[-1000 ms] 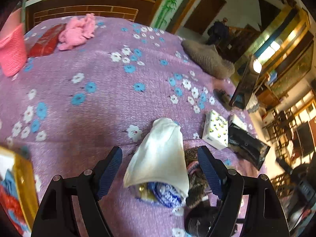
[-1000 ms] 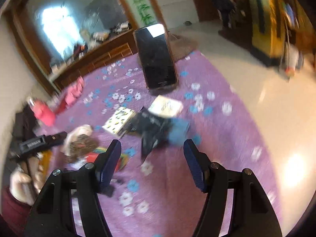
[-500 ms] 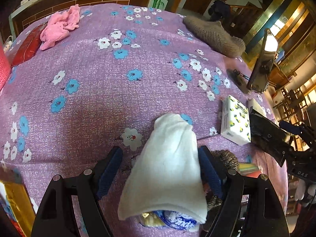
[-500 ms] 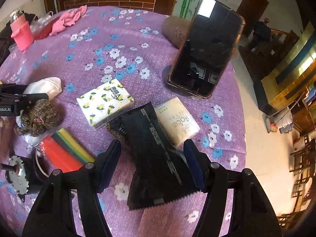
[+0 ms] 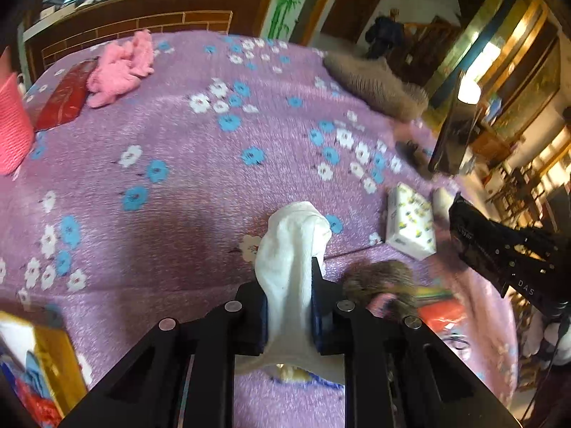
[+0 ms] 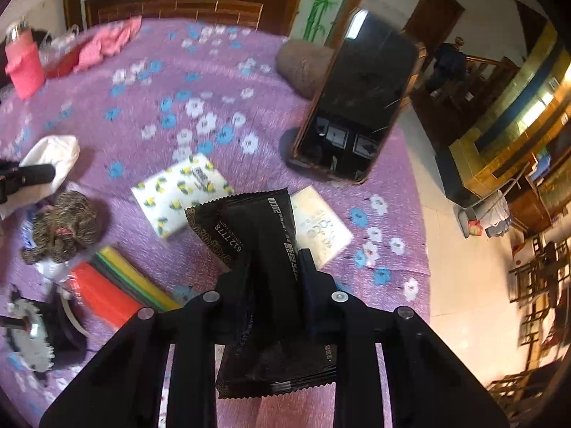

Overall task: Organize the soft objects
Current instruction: 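Carry the white cloth and black pouch into the box and open both tools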

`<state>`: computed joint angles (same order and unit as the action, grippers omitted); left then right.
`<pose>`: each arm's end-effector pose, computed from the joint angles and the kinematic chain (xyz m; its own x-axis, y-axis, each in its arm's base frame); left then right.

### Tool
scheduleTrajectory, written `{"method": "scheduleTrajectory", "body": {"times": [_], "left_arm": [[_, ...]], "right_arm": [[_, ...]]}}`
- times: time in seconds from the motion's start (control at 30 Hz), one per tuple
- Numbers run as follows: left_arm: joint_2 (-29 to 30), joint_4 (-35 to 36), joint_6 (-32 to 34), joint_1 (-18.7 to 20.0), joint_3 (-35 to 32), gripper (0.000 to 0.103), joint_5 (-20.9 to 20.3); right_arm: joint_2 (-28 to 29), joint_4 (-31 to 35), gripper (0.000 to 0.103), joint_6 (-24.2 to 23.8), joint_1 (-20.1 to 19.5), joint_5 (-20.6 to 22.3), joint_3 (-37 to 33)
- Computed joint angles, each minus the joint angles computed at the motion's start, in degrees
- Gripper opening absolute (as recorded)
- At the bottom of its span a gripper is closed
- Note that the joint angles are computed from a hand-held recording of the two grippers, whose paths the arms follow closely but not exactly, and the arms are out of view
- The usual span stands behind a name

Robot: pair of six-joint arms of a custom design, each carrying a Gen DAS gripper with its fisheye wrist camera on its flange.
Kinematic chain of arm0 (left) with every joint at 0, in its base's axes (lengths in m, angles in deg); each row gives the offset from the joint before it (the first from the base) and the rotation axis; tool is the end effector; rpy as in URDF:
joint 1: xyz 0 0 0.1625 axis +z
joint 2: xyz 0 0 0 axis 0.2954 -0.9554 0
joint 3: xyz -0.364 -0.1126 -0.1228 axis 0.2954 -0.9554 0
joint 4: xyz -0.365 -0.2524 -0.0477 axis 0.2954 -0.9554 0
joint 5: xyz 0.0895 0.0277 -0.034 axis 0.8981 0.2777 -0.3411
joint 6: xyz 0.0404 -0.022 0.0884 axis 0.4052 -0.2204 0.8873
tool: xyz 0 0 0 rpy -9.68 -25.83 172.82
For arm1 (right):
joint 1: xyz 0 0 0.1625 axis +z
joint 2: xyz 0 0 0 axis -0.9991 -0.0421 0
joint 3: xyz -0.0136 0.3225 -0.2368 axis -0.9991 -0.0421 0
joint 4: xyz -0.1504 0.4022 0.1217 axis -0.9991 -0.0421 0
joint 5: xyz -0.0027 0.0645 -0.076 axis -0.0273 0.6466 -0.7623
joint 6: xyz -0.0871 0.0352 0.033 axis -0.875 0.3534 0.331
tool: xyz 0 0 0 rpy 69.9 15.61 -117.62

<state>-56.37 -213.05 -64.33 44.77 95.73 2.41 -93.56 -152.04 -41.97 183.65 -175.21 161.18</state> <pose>-0.1926 -0.7234 0.0400 -0.8402 0.3972 -0.3692 0.4942 0.8411 -0.2197 0.1153 -0.5903 0.1775 -0.5466 0.0577 0.8354 -0.3196 0.9077 -0.2719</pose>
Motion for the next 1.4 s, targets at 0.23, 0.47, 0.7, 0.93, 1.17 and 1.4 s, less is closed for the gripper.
{"method": "scheduleTrajectory", "body": {"times": [0.23, 0.47, 0.7, 0.93, 1.17, 1.4], "left_arm": [[-11.2, -7.9, -2.5, 1.1, 11.3, 0.016, -5.9], [-27.5, -14.1, -3.8, 1.6, 26.6, 0.016, -7.3], [-45.7, -13.7, -4.5, 3.3, 39.7, 0.016, -0.8], [-53.2, -8.8, -6.7, 7.5, 42.8, 0.016, 5.7], [-52.2, -2.1, -11.6, 9.7, 41.3, 0.017, 9.2], [-49.8, 0.6, -13.1, 11.3, 38.6, 0.038, 9.2]], "right_arm": [[-4.1, -3.5, 0.022, 2.9, 3.4, 2.0, 3.5], [-7.2, -1.0, 0.022, 8.6, 8.2, 8.1, 7.3], [-3.8, 1.6, 0.022, 12.4, 13.4, 16.2, 7.5], [4.7, 5.0, 0.022, 14.6, 17.2, 23.0, 2.9], [14.9, 11.2, 0.022, 16.7, 19.6, 26.6, -5.2], [24.3, 19.6, 0.022, 19.8, 20.1, 25.6, -14.6]]}}
